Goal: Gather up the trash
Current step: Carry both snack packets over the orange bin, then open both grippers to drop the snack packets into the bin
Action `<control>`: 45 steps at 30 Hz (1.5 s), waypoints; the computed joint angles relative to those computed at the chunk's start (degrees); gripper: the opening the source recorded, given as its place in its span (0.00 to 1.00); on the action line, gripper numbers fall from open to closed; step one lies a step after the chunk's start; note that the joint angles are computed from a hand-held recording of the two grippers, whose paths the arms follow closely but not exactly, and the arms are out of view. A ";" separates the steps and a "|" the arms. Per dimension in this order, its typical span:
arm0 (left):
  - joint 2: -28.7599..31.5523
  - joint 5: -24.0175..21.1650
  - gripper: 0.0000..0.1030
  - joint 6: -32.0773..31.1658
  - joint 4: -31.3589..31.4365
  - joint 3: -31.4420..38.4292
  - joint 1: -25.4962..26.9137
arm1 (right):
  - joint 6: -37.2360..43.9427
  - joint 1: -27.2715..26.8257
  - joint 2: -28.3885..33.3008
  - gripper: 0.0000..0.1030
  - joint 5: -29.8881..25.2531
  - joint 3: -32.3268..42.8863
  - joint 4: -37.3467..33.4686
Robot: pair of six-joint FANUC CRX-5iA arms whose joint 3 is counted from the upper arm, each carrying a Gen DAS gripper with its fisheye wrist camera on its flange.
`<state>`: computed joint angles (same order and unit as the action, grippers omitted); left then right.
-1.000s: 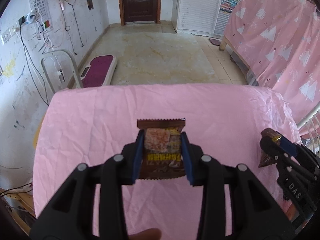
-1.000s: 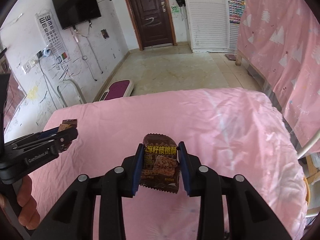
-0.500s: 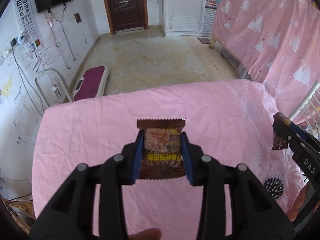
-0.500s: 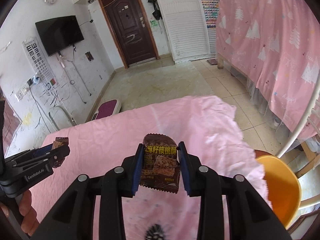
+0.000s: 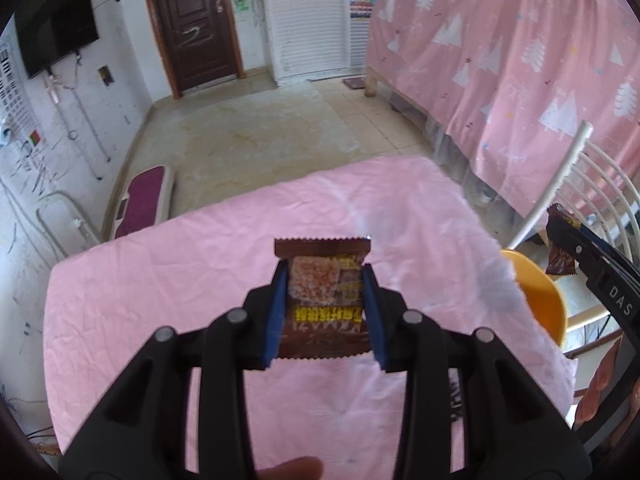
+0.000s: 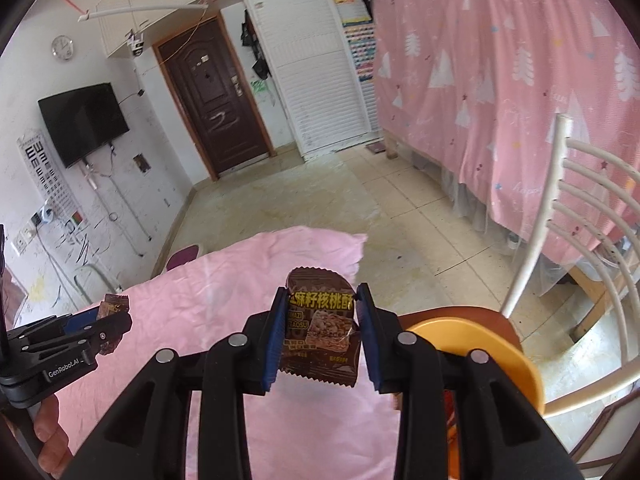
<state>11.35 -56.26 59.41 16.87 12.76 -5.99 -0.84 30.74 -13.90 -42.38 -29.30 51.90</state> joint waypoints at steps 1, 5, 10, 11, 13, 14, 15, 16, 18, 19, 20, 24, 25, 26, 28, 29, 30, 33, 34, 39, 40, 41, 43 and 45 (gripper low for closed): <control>-0.06 -0.06 0.33 -0.59 0.62 -0.15 -0.60 | -0.76 -0.23 -0.83 0.23 -0.18 -0.91 0.62; -0.05 -0.29 0.33 -1.57 1.88 -0.32 -3.18 | -2.75 -1.09 -3.83 0.23 -0.74 -4.05 1.84; 0.44 -0.75 0.33 -3.65 4.04 -0.49 -6.20 | -4.12 -3.03 -8.00 0.23 -0.65 -8.02 2.10; 0.43 -0.56 0.33 -4.04 4.22 -0.61 -6.98 | -4.53 -3.31 -8.51 0.23 -0.58 -8.61 2.28; 0.82 -0.80 0.33 -4.71 4.85 -0.32 -8.22 | -4.91 -3.95 -9.60 0.23 -0.59 -9.68 2.30; 1.08 -1.11 0.33 -5.10 5.33 -0.10 -8.75 | -5.02 -4.50 -10.22 0.23 -0.44 -10.28 2.24; 1.30 -1.20 0.33 -5.62 5.86 -0.04 -9.66 | -5.13 -4.90 -10.59 0.23 -0.33 -10.59 2.19; 1.45 -1.17 0.33 -5.92 6.13 0.07 -10.28 | -5.36 -5.37 -11.38 0.23 -0.23 -11.32 2.20; 1.63 -1.12 0.33 -6.95 7.07 -0.10 -11.58 | -5.73 -6.12 -12.65 0.23 -0.13 -12.41 2.20; 1.91 -1.34 0.33 -7.13 7.34 0.22 -12.13 | -6.16 -6.34 -13.34 0.23 -0.15 -12.95 2.28; 2.24 -1.60 0.33 -7.67 8.05 0.31 -12.81 | -6.39 -6.78 -13.71 0.23 0.12 -13.32 2.32; 3.48 -2.61 0.33 -8.38 9.15 1.16 -14.52 | -6.79 -8.23 -15.83 0.23 0.88 -15.07 2.23; 3.63 -2.89 0.33 -8.24 9.06 1.35 -15.02 | -6.64 -8.56 -16.25 0.23 1.05 -15.42 2.04; 3.82 -3.07 0.33 -8.10 8.88 1.56 -15.38 | -6.46 -8.99 -16.62 0.23 1.36 -15.73 1.81; 4.47 -3.40 0.33 -7.71 8.47 2.14 -16.35 | -6.66 -9.66 -17.29 0.23 1.95 -16.45 1.72; 4.81 -3.60 0.33 -7.80 8.44 2.40 -16.76 | -6.46 -10.10 -17.35 0.23 2.39 -16.48 1.49; 5.08 -3.60 0.33 -7.54 7.99 2.69 -17.25 | -6.46 -10.45 -17.52 0.23 2.77 -16.71 1.33; 5.78 -4.30 0.37 -7.41 7.58 3.25 -18.07 | -6.19 -11.08 -17.40 0.23 3.50 -16.72 0.71; 6.00 -4.68 0.42 -7.50 7.75 3.33 -18.22 | -6.24 -11.23 -17.45 0.23 3.69 -16.82 0.62; 6.19 -4.50 0.64 -7.16 6.90 3.50 -18.47 | -5.86 -11.46 -17.39 0.23 4.26 -16.87 0.14; 6.18 -4.59 0.64 -6.96 6.86 3.49 -18.38 | -5.81 -11.28 -17.27 0.23 4.28 -16.79 0.12; 6.14 -4.75 0.64 -6.66 6.86 3.51 -18.13 | -5.72 -11.36 -17.13 0.23 4.51 -16.80 0.18; 5.84 -4.85 0.64 -6.53 6.89 3.37 -17.67 | -5.38 -11.19 -16.78 0.23 4.70 -16.61 0.16; 5.36 -4.82 0.64 -6.28 7.00 3.06 -17.02 | -4.96 -10.90 -16.41 0.23 4.86 -16.40 0.14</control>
<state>16.71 -61.08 53.13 23.87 15.81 -23.01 -5.80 19.84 -30.31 -37.52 -45.70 52.03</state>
